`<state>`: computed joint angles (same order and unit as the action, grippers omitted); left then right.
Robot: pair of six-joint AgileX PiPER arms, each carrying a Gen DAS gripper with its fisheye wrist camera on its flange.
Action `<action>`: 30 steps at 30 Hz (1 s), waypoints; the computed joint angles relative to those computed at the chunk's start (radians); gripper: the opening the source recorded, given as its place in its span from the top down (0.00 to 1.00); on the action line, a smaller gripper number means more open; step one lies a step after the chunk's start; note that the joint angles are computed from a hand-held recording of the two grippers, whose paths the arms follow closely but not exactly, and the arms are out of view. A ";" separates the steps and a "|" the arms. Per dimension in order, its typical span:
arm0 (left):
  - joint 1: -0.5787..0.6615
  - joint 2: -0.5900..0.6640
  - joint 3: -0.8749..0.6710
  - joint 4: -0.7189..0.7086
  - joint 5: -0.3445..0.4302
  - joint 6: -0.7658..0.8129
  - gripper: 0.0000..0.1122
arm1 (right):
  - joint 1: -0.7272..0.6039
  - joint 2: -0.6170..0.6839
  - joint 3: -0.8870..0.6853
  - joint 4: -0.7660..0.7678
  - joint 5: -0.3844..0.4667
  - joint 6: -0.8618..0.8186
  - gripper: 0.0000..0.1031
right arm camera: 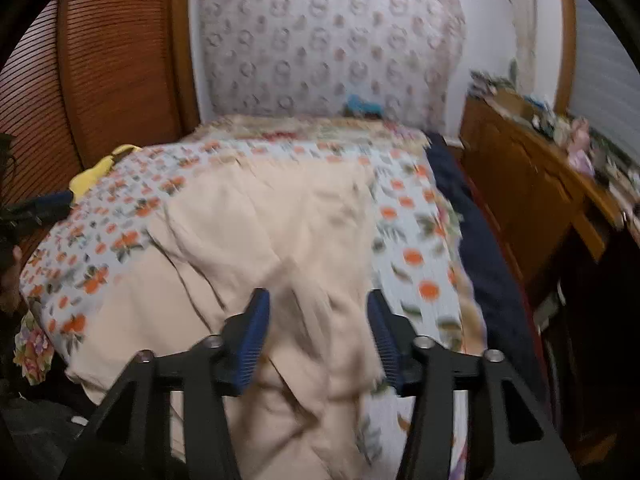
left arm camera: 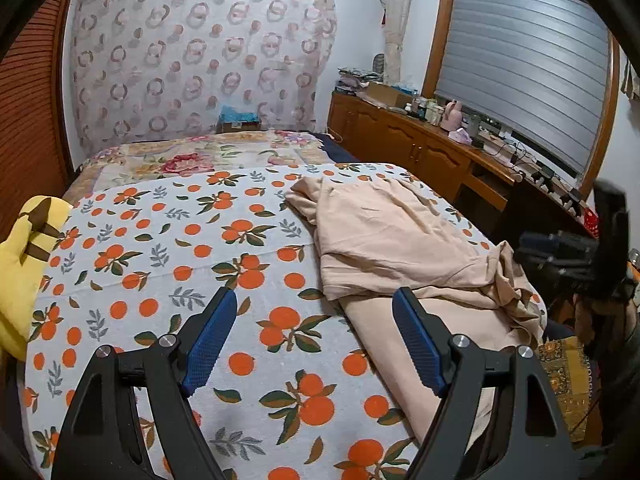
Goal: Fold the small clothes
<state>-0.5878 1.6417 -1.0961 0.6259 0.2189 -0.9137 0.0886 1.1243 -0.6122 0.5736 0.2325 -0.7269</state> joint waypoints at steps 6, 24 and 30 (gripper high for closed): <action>0.002 -0.022 0.022 0.112 0.005 -0.114 0.28 | 0.164 0.082 -0.136 -0.075 0.042 0.049 0.38; 0.053 -0.047 0.087 0.120 -0.050 -0.137 0.28 | 0.391 0.722 -0.748 -0.422 0.262 0.338 0.63; 0.054 -0.049 0.094 0.108 -0.056 -0.126 0.28 | 0.315 0.659 -0.732 -0.240 0.227 0.158 0.95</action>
